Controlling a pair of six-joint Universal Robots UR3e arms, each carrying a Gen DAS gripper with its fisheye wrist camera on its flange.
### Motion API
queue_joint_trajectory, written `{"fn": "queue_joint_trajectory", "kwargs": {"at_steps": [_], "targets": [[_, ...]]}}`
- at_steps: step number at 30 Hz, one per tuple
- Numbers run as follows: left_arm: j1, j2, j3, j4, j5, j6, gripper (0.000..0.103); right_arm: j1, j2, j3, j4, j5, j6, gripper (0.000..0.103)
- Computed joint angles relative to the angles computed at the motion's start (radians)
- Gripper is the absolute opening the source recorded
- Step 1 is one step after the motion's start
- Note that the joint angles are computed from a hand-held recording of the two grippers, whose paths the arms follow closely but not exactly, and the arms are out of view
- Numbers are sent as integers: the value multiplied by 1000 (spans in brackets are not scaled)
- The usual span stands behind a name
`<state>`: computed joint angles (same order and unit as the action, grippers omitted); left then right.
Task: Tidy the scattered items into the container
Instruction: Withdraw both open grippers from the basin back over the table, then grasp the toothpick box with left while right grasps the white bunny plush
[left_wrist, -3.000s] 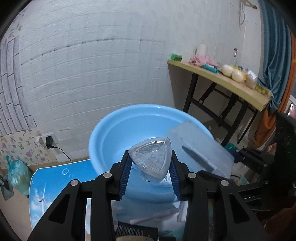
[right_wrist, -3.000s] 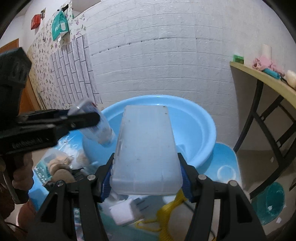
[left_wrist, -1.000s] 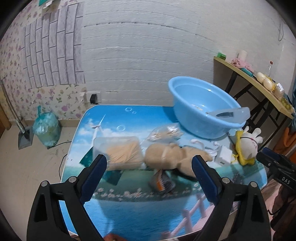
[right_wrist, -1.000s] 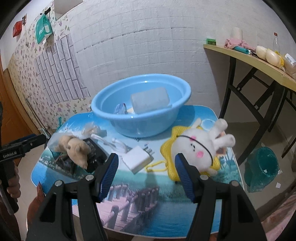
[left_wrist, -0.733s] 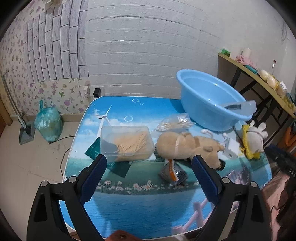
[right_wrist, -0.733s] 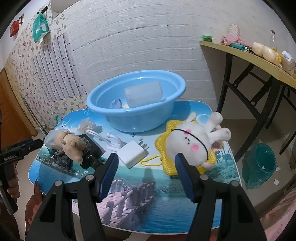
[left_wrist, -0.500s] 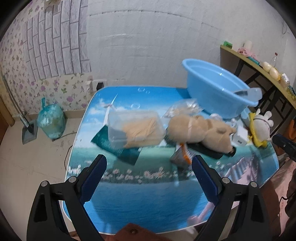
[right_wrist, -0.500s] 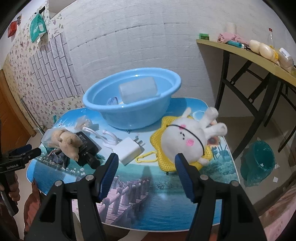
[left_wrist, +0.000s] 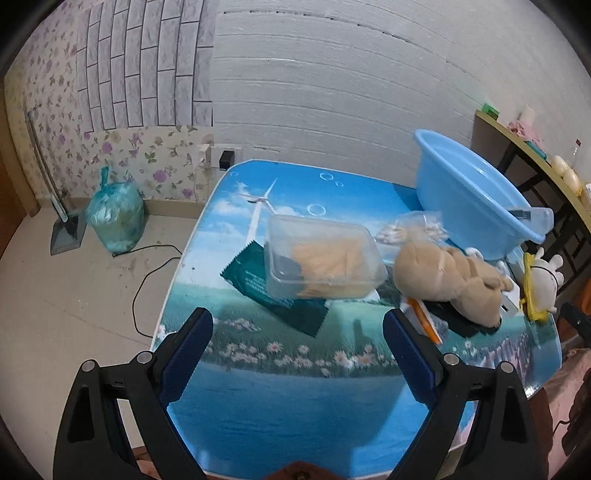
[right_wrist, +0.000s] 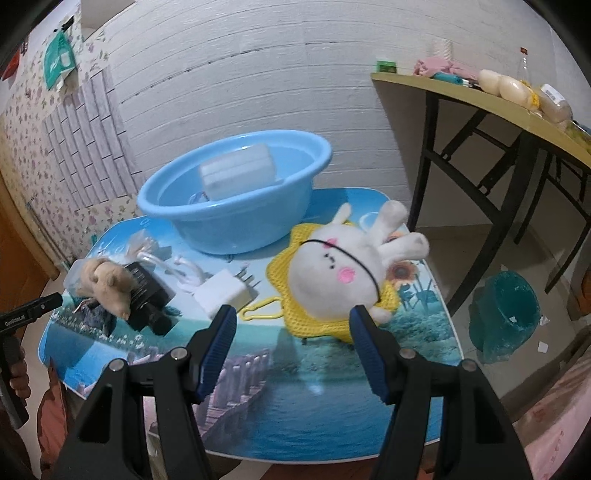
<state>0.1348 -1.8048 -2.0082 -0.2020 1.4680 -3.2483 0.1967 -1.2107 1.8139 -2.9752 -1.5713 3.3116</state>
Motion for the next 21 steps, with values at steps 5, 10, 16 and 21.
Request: {"fn": "queue_joint_trajectory", "kwargs": {"at_steps": [5, 10, 16, 21], "targets": [[2, -42, 40, 4, 14, 23, 94, -11, 12, -14, 19, -10, 19, 73], [1, -90, 100, -17, 15, 27, 94, -6, 42, -46, 30, -71, 29, 81], [-12, -149, 170, -40, 10, 34, 94, -26, 82, -110, 103, -55, 45, 95], [-28, -203, 235, -66, 13, 36, 94, -26, 114, -150, 114, -61, 45, 95]]}}
